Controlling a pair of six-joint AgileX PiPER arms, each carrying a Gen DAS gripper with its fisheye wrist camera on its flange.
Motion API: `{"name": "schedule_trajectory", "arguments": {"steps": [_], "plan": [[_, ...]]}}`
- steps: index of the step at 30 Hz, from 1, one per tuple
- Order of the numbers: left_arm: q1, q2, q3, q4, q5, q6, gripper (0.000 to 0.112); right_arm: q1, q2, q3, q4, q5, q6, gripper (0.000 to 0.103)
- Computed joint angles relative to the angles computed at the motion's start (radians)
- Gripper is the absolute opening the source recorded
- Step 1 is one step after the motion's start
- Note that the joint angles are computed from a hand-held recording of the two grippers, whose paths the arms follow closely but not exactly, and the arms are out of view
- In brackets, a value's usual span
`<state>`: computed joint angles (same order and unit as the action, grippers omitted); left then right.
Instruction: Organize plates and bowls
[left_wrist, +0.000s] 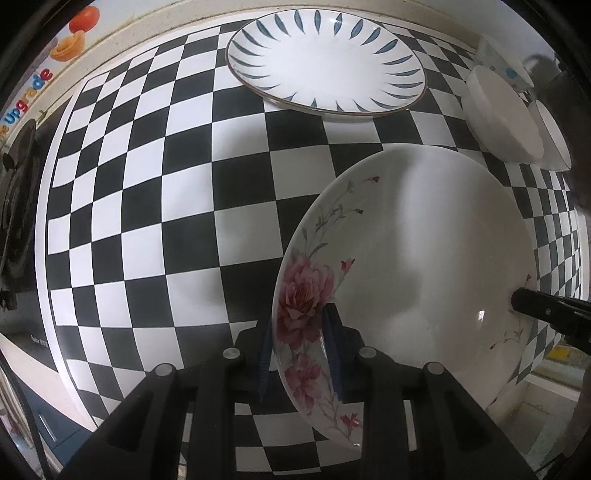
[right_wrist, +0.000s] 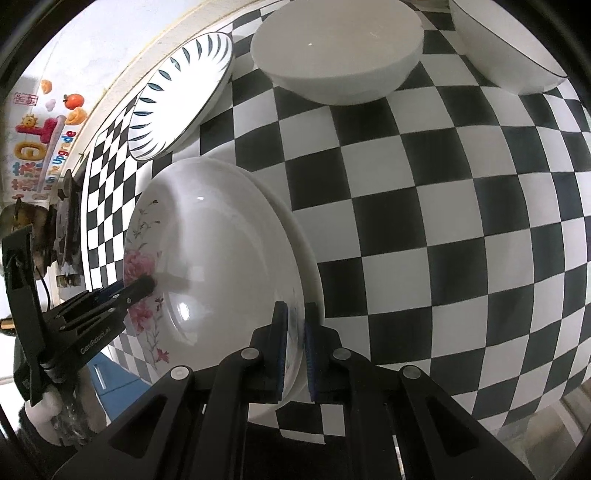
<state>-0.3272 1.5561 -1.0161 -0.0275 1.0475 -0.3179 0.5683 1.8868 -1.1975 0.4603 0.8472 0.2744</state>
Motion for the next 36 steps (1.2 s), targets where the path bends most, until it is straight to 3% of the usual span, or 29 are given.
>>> {"name": "schedule_trajectory", "arguments": {"steps": [15,17,22,24,26,28,29,30,32,33,36], "plan": [[-0.012,-0.026,-0.023,0.01,0.041,-0.056,0.024,0.073,0.029,-0.119,-0.179,0.122,0.166,0.011],[-0.018,-0.048,-0.017,0.004,0.053,-0.06,0.025,0.083,0.031,-0.136,-0.21,0.141,0.187,0.02],[0.0,-0.061,-0.048,0.001,0.083,-0.067,0.025,0.092,0.023,-0.175,-0.263,0.175,0.209,0.027],[0.012,-0.077,-0.065,-0.005,0.095,-0.061,0.025,0.087,0.009,-0.188,-0.264,0.18,0.203,0.039],[0.017,-0.097,-0.099,0.003,0.112,-0.072,0.025,0.075,-0.011,-0.191,-0.245,0.167,0.183,0.065],[0.04,-0.107,-0.138,-0.009,0.122,-0.062,0.027,0.047,-0.05,-0.175,-0.176,0.109,0.126,0.082],[0.062,-0.115,-0.143,-0.03,0.111,-0.047,0.032,0.039,-0.065,-0.166,-0.156,0.079,0.109,0.086],[0.092,-0.112,-0.171,-0.06,0.114,-0.025,0.034,0.031,-0.08,-0.163,-0.13,0.045,0.078,0.087],[0.126,-0.097,-0.214,-0.09,0.117,0.001,0.034,0.016,-0.092,-0.183,-0.068,-0.004,-0.008,0.102],[0.132,-0.082,-0.242,-0.089,0.124,-0.002,0.034,0.017,-0.084,-0.218,-0.057,-0.015,-0.027,0.103],[0.174,-0.007,-0.347,-0.082,0.135,0.009,0.034,0.014,0.002,-0.413,-0.075,0.05,-0.066,0.103]]}}
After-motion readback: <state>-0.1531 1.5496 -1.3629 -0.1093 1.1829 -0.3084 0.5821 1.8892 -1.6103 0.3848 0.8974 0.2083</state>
